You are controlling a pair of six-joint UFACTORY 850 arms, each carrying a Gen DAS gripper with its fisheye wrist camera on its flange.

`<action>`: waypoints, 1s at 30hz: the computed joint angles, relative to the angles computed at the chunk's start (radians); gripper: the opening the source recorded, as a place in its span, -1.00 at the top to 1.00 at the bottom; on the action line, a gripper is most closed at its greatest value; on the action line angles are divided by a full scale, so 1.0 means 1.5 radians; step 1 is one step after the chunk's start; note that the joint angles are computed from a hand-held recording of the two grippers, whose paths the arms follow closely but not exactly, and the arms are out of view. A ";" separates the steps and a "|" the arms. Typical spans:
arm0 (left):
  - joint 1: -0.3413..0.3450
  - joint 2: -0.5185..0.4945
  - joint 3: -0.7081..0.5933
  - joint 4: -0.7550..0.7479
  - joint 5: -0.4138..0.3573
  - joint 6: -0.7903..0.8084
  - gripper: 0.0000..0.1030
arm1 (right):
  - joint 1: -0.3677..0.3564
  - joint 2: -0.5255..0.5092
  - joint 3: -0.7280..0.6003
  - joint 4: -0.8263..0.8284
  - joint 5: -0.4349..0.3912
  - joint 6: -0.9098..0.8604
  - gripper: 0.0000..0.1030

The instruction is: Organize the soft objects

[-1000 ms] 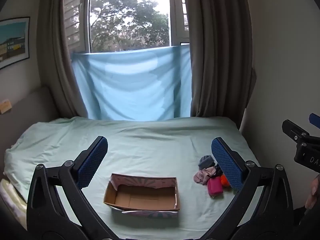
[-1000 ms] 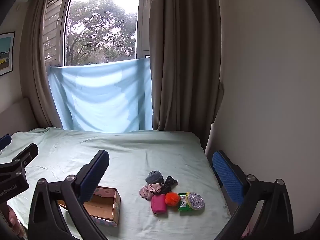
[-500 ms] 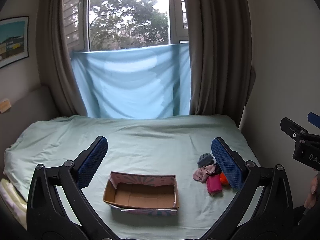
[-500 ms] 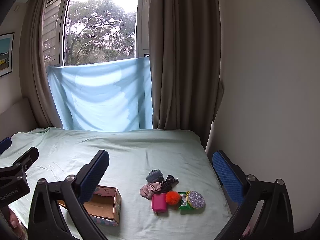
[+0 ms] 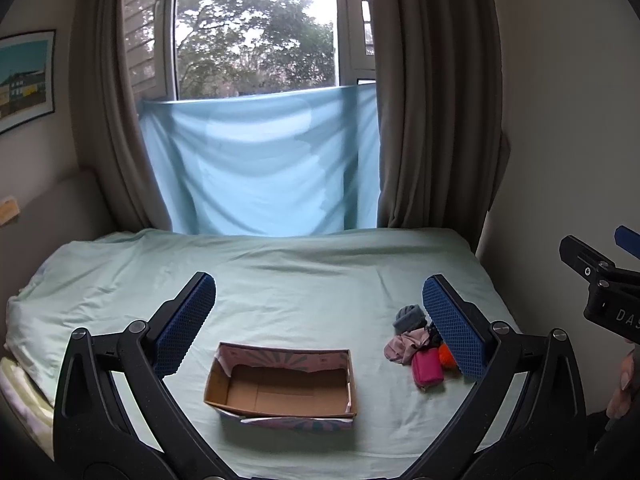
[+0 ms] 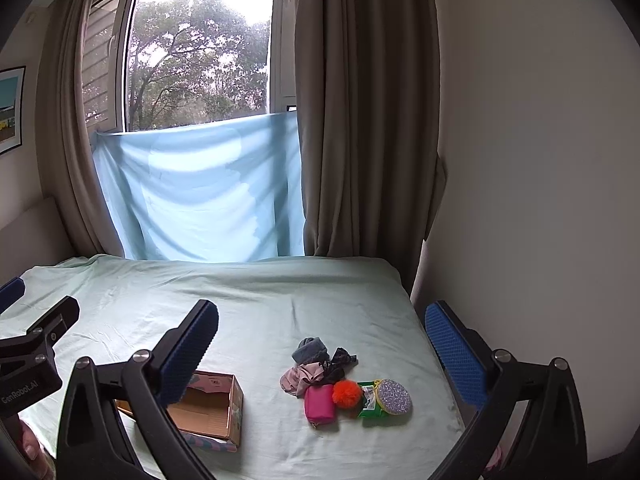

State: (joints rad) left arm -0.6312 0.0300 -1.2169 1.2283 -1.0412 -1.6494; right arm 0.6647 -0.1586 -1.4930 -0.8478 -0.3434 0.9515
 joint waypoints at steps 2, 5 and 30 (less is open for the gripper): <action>0.000 0.000 0.001 0.001 0.000 -0.001 -1.00 | 0.002 -0.001 -0.001 -0.003 -0.002 0.004 -1.00; 0.002 -0.003 -0.001 0.002 -0.001 -0.001 -1.00 | 0.003 -0.001 -0.001 -0.008 -0.005 0.011 -1.00; 0.018 0.010 0.019 0.000 0.027 -0.011 -1.00 | 0.015 -0.013 -0.015 -0.007 -0.019 0.016 -1.00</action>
State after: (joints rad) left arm -0.6043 0.0446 -1.1889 1.2286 -1.0010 -1.6664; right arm 0.6867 -0.1776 -1.5154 -0.8577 -0.3713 0.9757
